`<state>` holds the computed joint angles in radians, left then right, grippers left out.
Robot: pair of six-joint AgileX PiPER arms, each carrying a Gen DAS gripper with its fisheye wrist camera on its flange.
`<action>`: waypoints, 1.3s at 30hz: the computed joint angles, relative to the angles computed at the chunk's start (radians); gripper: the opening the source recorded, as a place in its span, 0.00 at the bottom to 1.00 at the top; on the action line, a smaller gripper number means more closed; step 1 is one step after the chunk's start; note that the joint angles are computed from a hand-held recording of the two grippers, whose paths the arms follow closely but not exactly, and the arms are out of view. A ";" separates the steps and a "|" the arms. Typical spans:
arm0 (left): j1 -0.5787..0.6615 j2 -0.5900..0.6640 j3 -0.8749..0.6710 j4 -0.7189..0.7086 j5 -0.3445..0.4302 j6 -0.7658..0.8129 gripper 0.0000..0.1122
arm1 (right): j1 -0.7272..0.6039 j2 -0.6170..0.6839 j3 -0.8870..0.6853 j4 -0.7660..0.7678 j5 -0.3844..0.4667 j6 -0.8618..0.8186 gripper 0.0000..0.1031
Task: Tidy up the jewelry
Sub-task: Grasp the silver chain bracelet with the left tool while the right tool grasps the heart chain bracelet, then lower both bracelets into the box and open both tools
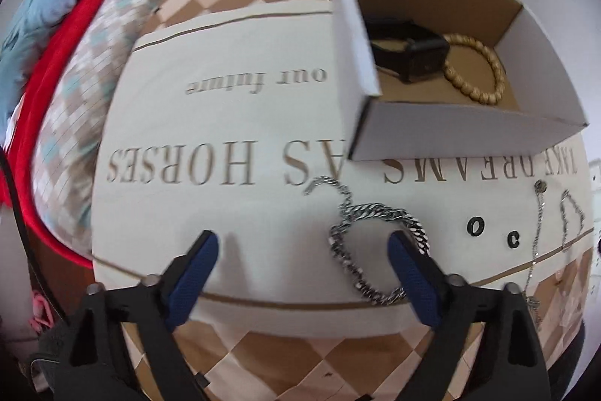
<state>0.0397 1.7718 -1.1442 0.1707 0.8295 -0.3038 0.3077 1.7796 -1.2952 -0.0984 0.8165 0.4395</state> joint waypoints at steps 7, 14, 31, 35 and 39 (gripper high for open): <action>-0.011 0.001 -0.021 -0.046 0.001 0.045 0.05 | -0.037 0.051 -0.025 -0.027 -0.022 0.015 0.81; 0.030 -0.049 0.014 -0.061 0.003 0.069 0.05 | -0.010 0.155 -0.056 -0.059 -0.042 0.019 0.63; 0.128 -0.211 -0.004 -0.160 0.080 0.217 0.04 | -0.013 -0.002 -0.025 0.273 -0.086 -0.219 0.02; 0.141 -0.228 -0.059 -0.192 0.119 0.253 0.04 | -0.031 -0.047 -0.062 0.369 -0.055 -0.285 0.02; 0.142 -0.249 -0.111 -0.214 0.155 0.268 0.04 | -0.047 -0.059 -0.128 0.454 0.005 -0.344 0.02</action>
